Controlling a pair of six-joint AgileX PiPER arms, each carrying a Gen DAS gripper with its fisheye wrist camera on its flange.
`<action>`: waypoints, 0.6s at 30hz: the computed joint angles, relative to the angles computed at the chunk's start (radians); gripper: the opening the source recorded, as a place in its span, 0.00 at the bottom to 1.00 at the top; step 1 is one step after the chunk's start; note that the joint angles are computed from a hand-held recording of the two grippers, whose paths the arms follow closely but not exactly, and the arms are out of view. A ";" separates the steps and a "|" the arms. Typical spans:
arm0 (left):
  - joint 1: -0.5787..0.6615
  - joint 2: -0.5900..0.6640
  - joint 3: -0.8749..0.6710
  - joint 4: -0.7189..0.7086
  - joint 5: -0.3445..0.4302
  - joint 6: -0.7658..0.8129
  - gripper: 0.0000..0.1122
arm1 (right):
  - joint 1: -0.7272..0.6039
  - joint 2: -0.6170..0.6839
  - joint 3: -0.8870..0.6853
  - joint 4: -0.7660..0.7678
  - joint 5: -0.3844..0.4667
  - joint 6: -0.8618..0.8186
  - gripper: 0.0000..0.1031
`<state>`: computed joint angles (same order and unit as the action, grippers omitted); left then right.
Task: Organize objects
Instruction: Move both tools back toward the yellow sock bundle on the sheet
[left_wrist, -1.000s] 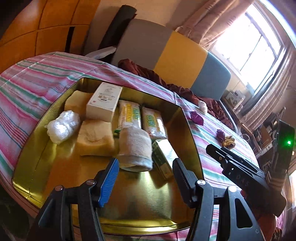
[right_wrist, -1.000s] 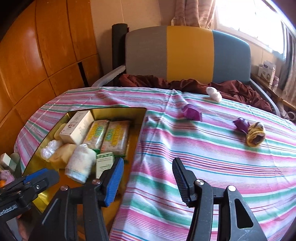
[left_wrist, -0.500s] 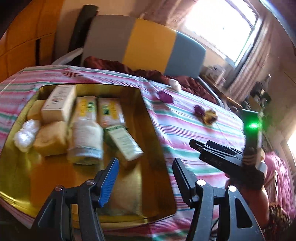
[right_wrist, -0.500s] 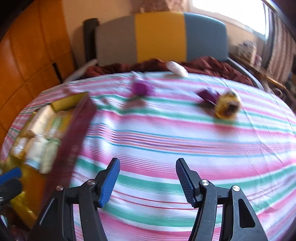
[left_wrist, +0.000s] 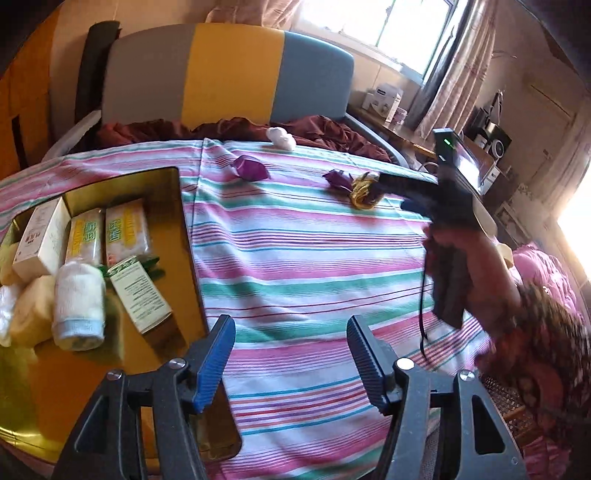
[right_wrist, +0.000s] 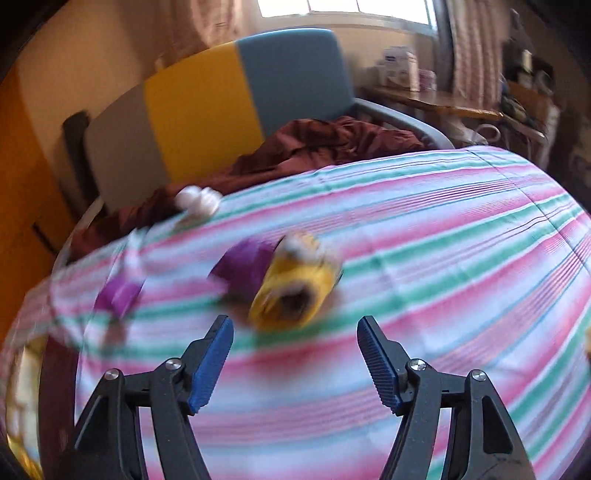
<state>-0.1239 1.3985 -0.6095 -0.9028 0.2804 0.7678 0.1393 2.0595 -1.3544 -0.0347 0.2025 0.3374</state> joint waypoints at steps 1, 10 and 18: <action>-0.017 0.002 -0.003 0.040 -0.012 -0.042 0.57 | -0.012 0.025 -0.042 0.054 0.015 -0.039 0.68; -0.084 0.026 -0.026 0.261 -0.033 -0.268 0.57 | -0.064 0.246 -0.355 0.338 0.187 -0.258 0.55; -0.125 0.093 -0.106 0.242 -0.021 -0.258 0.57 | -0.092 0.180 -0.222 0.479 0.095 -0.529 0.41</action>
<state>-0.2487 1.4916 -0.7155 -0.6605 0.2595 0.5102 0.0471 2.2396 -1.5766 0.4439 0.2976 -0.1911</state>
